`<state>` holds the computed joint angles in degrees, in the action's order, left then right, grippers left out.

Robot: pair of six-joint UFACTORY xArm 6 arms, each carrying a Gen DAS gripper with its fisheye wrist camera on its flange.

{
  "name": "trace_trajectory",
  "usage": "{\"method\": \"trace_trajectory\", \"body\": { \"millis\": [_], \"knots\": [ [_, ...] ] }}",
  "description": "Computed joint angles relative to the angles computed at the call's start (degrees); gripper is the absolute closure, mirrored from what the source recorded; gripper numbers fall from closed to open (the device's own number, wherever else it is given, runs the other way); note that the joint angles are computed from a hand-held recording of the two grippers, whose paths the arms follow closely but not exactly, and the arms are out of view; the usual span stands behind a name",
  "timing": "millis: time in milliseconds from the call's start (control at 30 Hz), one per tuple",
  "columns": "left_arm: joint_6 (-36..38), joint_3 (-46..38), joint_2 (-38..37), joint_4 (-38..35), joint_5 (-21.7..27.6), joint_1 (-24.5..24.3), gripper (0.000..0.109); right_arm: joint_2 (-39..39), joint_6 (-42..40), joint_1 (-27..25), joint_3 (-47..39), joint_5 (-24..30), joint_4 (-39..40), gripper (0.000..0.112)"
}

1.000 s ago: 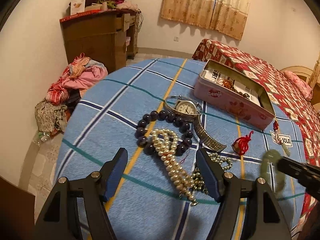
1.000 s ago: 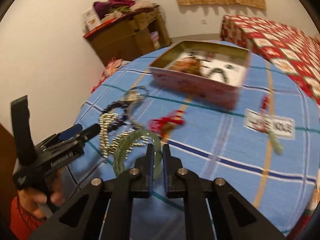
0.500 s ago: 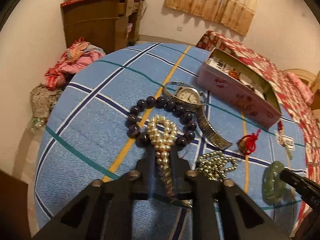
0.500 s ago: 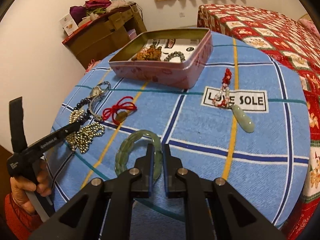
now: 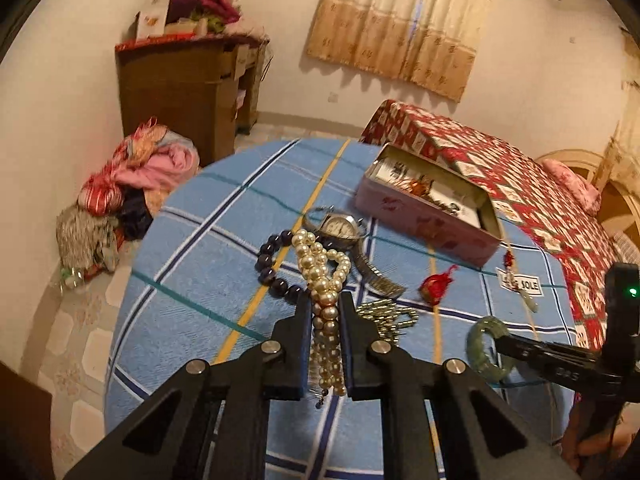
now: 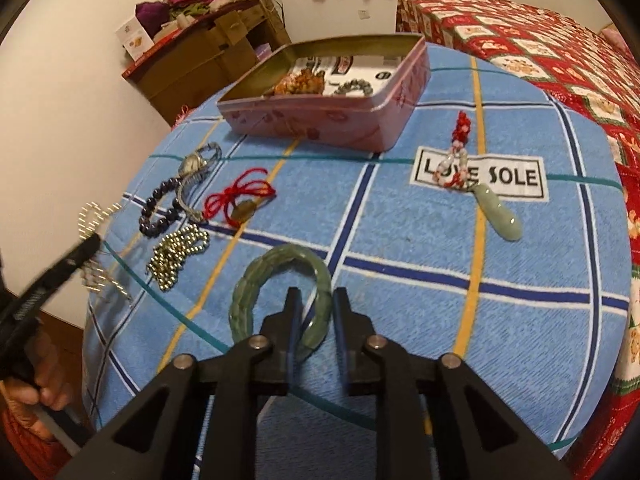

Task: Organize jewelry
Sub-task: 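Grasp the pearl necklace with the left tool while the right tool lifts the bangle, then carry the pearl necklace and jade bangle over the pink tin box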

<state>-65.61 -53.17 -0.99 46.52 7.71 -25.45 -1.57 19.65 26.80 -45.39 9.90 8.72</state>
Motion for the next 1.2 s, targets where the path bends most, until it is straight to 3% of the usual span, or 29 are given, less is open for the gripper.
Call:
{"method": "trace_trajectory", "body": {
  "millis": [100,200,467,600,1200],
  "knots": [
    [0.5,-1.0,0.1,0.7,1.1,-1.2,0.097,0.2,5.9,-0.5,-0.8,1.7,-8.9,0.099],
    [0.4,-1.6,0.0,1.6,2.9,-2.5,0.097,-0.8,6.5,-0.6,-0.3,2.6,-9.2,0.101],
    [-0.5,-0.8,-2.0,3.3,1.6,-4.0,0.097,-9.9,18.1,-2.7,5.9,-3.5,-19.1,0.101],
    [0.2,-1.8,-1.9,3.1,1.5,-4.9,0.097,-12.4,21.4,-3.4,6.9,-5.2,-20.7,0.101],
    [6.6,-9.3,1.9,0.1,13.8,-10.1,0.097,-15.0,24.7,-4.7,8.0,-6.4,-22.8,0.101]
  ]
}}
